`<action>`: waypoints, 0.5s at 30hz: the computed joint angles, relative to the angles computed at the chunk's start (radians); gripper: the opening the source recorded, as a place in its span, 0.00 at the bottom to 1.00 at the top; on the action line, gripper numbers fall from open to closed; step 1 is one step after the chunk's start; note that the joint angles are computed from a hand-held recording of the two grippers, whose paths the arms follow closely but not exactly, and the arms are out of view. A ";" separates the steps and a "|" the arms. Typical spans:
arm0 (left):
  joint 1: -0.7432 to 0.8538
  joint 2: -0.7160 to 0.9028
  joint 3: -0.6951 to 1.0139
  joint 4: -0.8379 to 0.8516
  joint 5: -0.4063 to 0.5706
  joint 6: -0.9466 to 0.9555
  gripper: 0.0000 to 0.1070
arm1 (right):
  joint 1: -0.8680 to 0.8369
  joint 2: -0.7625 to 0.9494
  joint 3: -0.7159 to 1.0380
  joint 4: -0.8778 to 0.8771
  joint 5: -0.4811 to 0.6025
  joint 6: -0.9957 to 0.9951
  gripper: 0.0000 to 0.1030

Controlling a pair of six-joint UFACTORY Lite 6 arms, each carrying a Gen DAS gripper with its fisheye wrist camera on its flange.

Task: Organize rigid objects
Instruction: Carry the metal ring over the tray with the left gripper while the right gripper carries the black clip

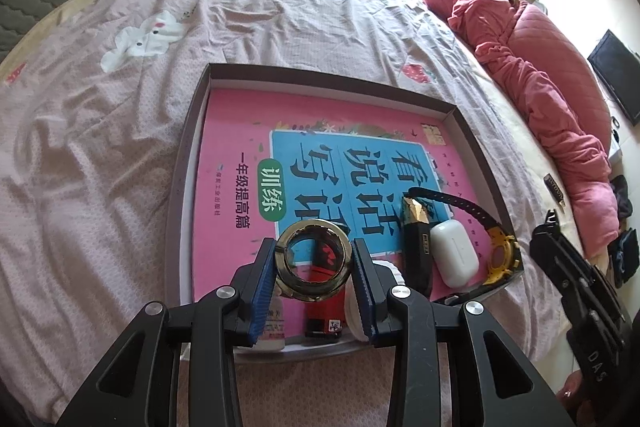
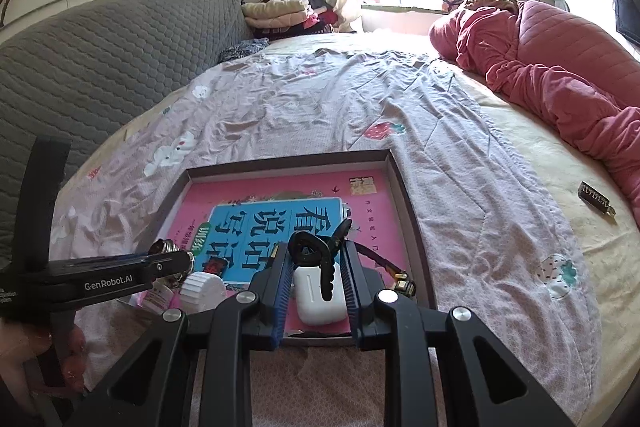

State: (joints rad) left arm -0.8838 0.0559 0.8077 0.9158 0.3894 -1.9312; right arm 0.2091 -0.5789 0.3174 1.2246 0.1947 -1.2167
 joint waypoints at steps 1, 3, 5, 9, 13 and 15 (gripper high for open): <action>0.006 0.007 0.001 0.003 -0.007 0.000 0.35 | 0.003 0.021 0.004 0.043 -0.004 -0.044 0.24; 0.016 0.017 0.000 0.011 -0.021 -0.005 0.35 | 0.018 0.073 0.015 0.127 -0.023 -0.127 0.24; 0.027 0.029 0.000 0.017 -0.034 -0.007 0.35 | 0.021 0.102 0.018 0.228 -0.029 -0.226 0.24; 0.044 0.048 -0.003 0.035 -0.054 -0.022 0.35 | 0.021 0.137 0.023 0.366 -0.030 -0.364 0.24; 0.060 0.054 -0.013 0.040 -0.069 -0.024 0.35 | 0.026 0.168 0.029 0.487 -0.034 -0.482 0.24; 0.067 0.056 -0.018 0.037 -0.073 -0.022 0.35 | 0.030 0.185 0.035 0.543 -0.037 -0.536 0.24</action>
